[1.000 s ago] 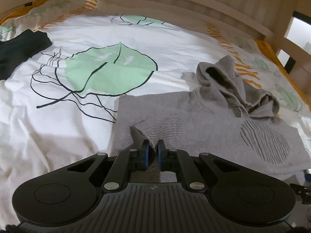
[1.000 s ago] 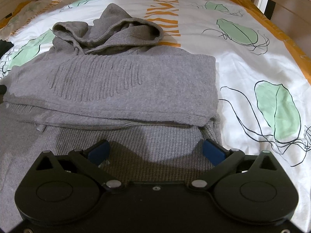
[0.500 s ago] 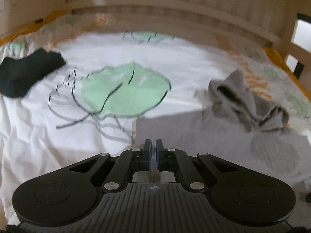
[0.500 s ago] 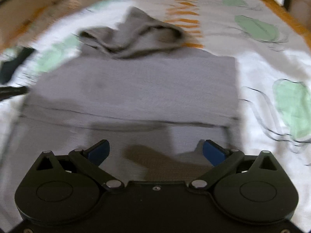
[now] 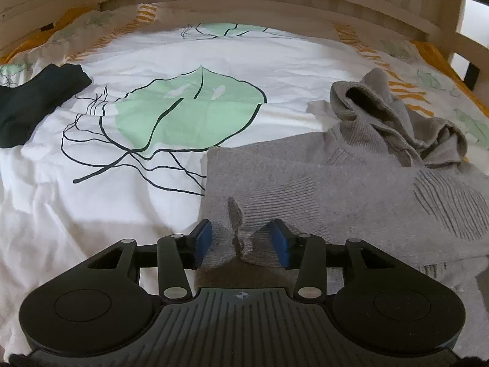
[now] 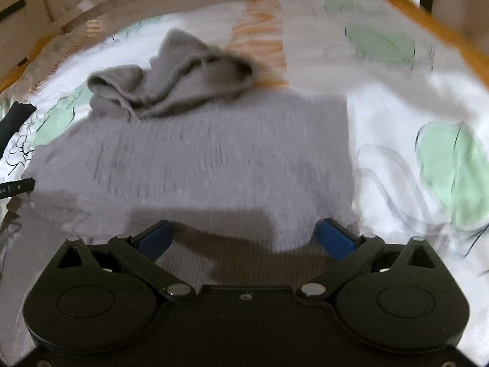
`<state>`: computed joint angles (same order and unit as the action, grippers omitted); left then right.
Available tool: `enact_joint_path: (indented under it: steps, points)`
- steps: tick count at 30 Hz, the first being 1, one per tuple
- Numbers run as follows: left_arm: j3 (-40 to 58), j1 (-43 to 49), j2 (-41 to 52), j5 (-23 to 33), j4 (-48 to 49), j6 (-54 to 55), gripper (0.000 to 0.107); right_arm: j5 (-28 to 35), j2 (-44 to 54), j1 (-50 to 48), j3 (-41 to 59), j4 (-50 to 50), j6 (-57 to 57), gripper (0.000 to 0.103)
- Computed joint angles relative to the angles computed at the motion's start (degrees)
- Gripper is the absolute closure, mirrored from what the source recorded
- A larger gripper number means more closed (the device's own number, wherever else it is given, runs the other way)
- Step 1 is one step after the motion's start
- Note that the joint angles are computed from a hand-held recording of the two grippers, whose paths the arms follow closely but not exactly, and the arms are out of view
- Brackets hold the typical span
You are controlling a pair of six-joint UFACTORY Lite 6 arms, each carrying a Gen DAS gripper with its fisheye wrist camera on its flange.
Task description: Fold large clothes
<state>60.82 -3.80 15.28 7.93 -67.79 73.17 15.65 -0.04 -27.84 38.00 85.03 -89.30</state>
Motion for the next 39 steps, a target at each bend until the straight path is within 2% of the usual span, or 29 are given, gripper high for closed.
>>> enact_joint_path:
  steps: [2,4,6,8,9,10,12,15,17,20,24,26,28,32,35,37,38,39]
  points:
    - [0.82,0.03,-0.14,0.6,9.13,-9.38,0.065,-1.79,-0.73,1.4,-0.67,2.48,-2.8,0.0]
    - [1.03,-0.36,-1.45,0.97,14.78,-14.42,0.064,-2.99,-1.89,2.77,-0.74,-1.97,1.31,0.0]
    - [1.1,-0.92,-3.04,0.85,11.5,-9.86,0.064,-0.37,-3.63,1.51,-1.58,-0.37,-0.07,0.001]
    - [1.19,-1.52,-4.74,0.67,3.29,-0.5,0.064,3.42,-5.42,-0.77,-2.35,3.37,-3.51,0.002]
    - [2.26,-1.78,-4.87,1.08,0.91,2.41,0.064,5.63,-6.44,-1.93,-2.68,5.72,-5.5,0.006]
    - [3.55,-1.92,-4.5,1.84,0.76,2.93,0.063,7.05,-6.59,-2.64,-2.04,6.58,-5.88,0.014]
    - [8.29,-2.39,-1.87,4.21,6.36,-2.28,0.063,8.91,-5.25,-3.23,0.24,6.7,-5.42,0.023]
    - [15.76,-3.85,3.66,5.92,8.13,-3.53,0.063,6.62,-0.66,-1.44,6.91,4.45,-2.56,0.034]
    - [20.89,-5.36,8.1,6.63,8.12,-2.25,0.063,4.51,3.64,0.33,11.43,9.5,-8.02,0.034]
    - [30.42,-7.83,16.06,8.12,15.54,-6.76,0.063,2.26,11.95,2.2,19.99,14.81,-14.87,0.035]
    - [39.12,-11.12,24.48,4.97,21.93,-8.47,0.063,-1.17,20.81,4.52,29.2,22.27,-26.64,0.035]
    - [43.75,-12.13,28.47,4.61,28.53,-13.56,0.063,-3.69,25.56,5.83,34.13,26.84,-33.51,0.036]
    - [47.13,-12.71,31.49,3.68,33.33,-17.99,0.063,-5.25,29.92,6.27,39.01,23.86,-31.36,0.036]
    - [54.28,-12.85,36.58,4.74,32.18,-17.83,0.063,-5.21,36.06,6.09,46.06,19.93,-27.88,0.036]
    - [64.08,-13.34,42.5,8.62,42.92,-28.27,0.063,-3.06,38.35,5.47,49.42,13.36,-20.53,0.036]
    - [72.19,-13.72,47.43,12.43,49.02,-33.73,0.063,-1.44,39.6,5.23,51.26,9.6,-16.29,0.041]
    - [76.34,-13.74,49.87,14.78,49.83,-34.27,0.071,-0.75,40.09,5.21,52.1,7.06,-13.61,0.043]
    - [80.95,-13.62,52.42,17.1,50.17,-34.93,0.085,-0.53,40.91,5.38,53.47,3.25,-9.64,0.048]
